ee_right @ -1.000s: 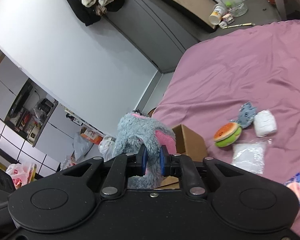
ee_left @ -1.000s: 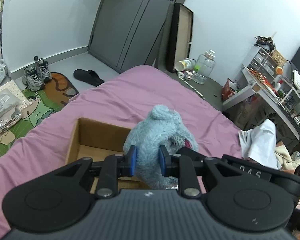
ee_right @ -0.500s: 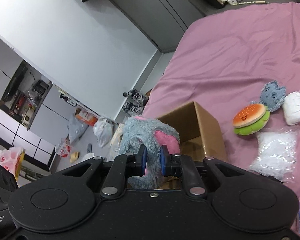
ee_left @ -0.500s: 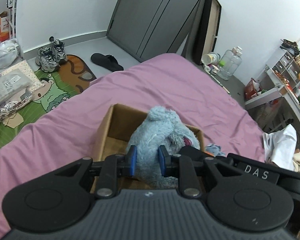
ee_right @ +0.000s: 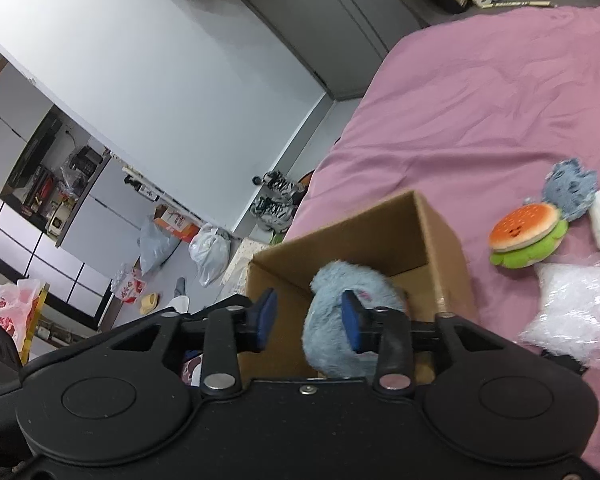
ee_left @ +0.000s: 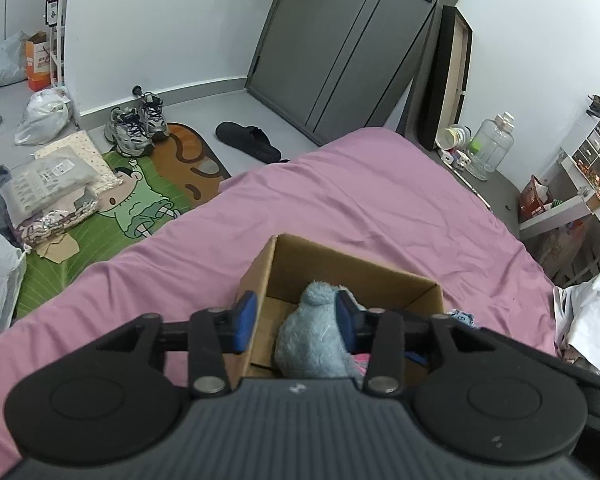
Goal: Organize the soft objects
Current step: 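Lower the grey plush into the box and open the right tool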
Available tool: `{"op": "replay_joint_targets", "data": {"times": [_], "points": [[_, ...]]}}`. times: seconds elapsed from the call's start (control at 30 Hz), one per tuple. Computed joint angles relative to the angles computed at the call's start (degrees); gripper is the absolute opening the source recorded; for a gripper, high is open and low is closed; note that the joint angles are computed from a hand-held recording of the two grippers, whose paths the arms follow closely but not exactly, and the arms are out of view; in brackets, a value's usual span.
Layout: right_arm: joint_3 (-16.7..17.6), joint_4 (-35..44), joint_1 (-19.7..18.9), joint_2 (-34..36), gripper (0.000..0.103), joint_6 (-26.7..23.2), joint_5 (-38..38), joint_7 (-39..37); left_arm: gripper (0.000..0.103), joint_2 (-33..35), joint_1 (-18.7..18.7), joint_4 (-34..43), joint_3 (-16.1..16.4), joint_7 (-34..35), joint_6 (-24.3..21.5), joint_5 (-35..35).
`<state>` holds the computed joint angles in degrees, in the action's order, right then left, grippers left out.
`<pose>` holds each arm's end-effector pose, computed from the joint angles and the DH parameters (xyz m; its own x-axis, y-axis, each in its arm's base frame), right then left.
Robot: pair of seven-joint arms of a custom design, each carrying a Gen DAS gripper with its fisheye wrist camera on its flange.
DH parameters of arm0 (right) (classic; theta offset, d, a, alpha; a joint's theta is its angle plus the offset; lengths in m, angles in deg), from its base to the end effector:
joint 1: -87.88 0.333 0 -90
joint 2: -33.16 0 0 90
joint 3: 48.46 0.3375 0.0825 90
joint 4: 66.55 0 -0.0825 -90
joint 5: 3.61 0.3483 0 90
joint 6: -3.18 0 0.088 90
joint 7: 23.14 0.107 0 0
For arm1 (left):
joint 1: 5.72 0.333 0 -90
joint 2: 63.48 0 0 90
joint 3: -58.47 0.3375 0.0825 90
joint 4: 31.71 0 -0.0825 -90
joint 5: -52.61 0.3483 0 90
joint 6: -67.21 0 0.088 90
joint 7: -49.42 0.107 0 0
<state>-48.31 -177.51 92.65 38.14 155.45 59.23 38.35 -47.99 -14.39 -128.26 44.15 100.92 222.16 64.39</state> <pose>0.5884 0.0255 0.5361 0.0089 -0.7790 -0.6270 -0.7468 0.4118 -0.5222 0.6118 -0.2441 0.5681 0.0302 -0.9451 0.3255 -0.7573 -0.2341 -0.6096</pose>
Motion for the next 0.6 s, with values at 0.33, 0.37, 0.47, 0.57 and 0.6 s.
{"op": "replay_joint_targets", "data": {"times": [0.33, 0.37, 0.47, 0.57, 0.6], "points": [[-2.0, -5.96, -0.57, -6.8, 0.062, 1.48, -6.95, 3.86, 0.079, -3.81, -2.49, -0.56, 1.41, -3.84, -3.1, 6.34], [-2.12, -6.38, -0.61, -7.29, 0.064, 1.93, -7.92, 4.49, 0.08, -4.05, -2.5, -0.45, 1.26, -3.71, -3.47, 6.07], [-2.5, -7.51, -0.78, -8.97, 0.077, 3.09, -10.24, 5.53, 0.082, -4.89, -2.47, -0.71, 0.76, -3.04, -3.21, 4.73], [-3.32, -8.46, -0.98, -10.75, 0.085, 3.4, -9.87, 4.08, 0.084, -6.48, -2.62, -2.76, 0.49, -3.09, -1.06, 4.0], [-3.62, -9.03, -1.05, -11.52, 0.089, 3.65, -9.37, 2.98, 0.085, -6.91, -2.72, -3.06, 0.43, -2.9, -1.47, 3.77]]}}
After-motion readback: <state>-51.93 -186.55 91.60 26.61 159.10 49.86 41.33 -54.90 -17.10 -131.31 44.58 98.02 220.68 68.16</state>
